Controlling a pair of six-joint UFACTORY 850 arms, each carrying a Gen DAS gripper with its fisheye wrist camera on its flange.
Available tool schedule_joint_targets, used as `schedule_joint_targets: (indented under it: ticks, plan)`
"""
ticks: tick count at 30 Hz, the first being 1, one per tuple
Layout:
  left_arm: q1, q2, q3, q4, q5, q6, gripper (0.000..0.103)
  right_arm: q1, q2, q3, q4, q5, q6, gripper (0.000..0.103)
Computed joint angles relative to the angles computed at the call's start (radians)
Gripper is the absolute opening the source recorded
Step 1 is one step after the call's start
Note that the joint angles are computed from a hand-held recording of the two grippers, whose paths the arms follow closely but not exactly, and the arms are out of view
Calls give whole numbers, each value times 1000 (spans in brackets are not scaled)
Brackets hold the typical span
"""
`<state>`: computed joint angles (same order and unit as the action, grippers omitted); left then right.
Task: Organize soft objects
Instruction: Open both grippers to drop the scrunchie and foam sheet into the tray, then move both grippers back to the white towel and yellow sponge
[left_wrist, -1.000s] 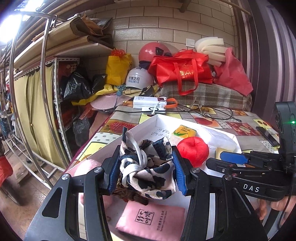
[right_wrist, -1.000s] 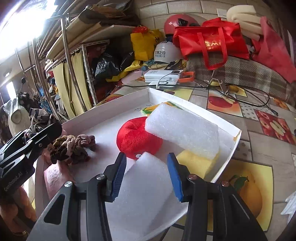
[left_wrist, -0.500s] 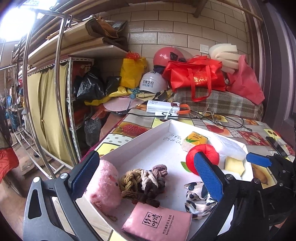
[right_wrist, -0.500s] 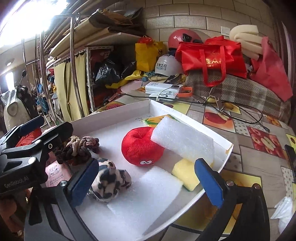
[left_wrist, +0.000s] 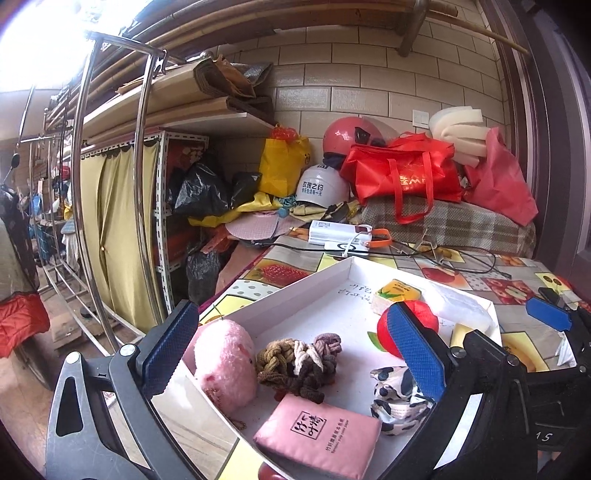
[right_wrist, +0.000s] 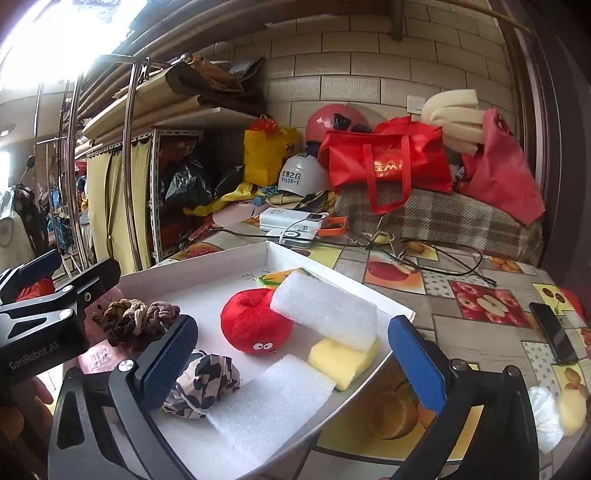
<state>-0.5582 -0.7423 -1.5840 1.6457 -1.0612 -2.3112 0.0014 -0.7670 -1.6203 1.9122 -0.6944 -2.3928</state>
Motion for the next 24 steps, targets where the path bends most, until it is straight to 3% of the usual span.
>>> schedule_joint_targets:
  ticks: [4, 9, 17, 24]
  plan:
    - [-16, -11, -20, -20, -7, 31, 103, -3, 19, 33, 46, 6, -69, 103]
    - [-39, -21, -36, -46, -26, 32, 103, -20, 20, 31, 22, 27, -24, 103]
    - [-64, -21, -44, -53, 42, -48, 103, -67, 33, 60, 24, -38, -38, 103]
    - [-99, -76, -136, -67, 42, 73, 103, -118, 9, 16, -54, -35, 26, 103]
